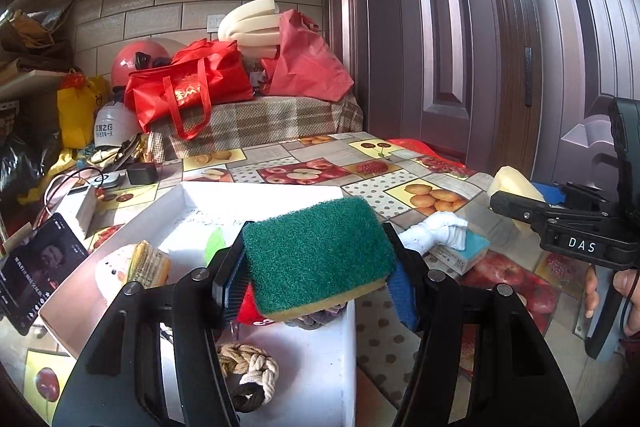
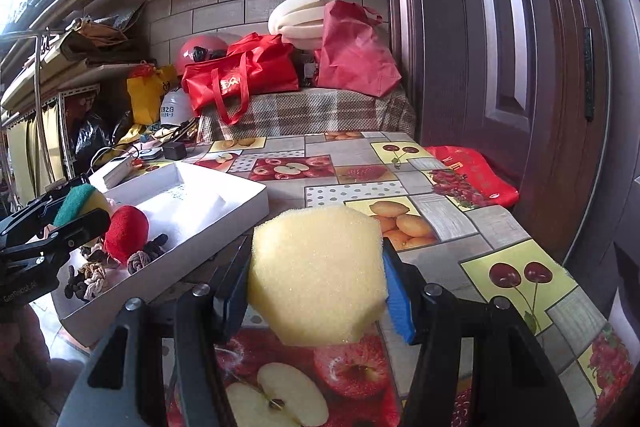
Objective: Organize soft objects
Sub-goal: 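Carry both sponges over the white box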
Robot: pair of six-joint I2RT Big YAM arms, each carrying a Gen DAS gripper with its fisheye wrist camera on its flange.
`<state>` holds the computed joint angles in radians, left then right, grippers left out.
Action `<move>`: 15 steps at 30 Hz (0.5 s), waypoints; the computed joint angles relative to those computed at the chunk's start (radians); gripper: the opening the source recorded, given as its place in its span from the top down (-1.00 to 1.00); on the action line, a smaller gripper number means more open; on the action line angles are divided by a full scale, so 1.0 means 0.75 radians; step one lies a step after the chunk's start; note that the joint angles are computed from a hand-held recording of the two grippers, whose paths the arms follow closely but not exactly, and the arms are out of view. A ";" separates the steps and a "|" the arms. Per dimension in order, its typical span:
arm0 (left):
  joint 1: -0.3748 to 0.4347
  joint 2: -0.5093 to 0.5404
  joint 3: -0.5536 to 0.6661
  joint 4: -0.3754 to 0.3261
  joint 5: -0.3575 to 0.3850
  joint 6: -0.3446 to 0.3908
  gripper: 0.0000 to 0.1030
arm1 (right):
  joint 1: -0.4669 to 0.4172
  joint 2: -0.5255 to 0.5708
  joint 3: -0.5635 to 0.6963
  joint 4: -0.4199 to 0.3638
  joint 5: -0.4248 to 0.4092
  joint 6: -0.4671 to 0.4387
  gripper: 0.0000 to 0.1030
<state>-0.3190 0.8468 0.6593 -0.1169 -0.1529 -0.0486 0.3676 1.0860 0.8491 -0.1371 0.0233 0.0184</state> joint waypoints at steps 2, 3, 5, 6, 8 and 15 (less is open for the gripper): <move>0.044 -0.006 -0.004 -0.007 0.010 -0.009 -0.16 | 0.016 0.009 0.002 0.006 -0.002 0.001 -0.14; 0.063 -0.007 -0.004 -0.010 0.014 -0.015 -0.16 | 0.026 0.016 0.006 0.007 0.001 -0.005 -0.14; 0.103 -0.010 -0.007 -0.016 0.023 -0.024 -0.17 | 0.045 0.025 0.012 0.007 0.007 -0.022 -0.14; 0.118 -0.010 -0.008 -0.016 0.024 -0.029 -0.17 | 0.052 0.028 0.013 0.010 0.007 -0.029 -0.14; 0.162 -0.009 -0.008 -0.016 0.036 -0.033 -0.17 | 0.067 0.035 0.017 0.009 0.008 -0.046 -0.14; 0.371 0.037 0.014 -0.024 0.101 -0.082 -0.17 | 0.131 0.077 0.043 0.021 0.016 -0.078 -0.14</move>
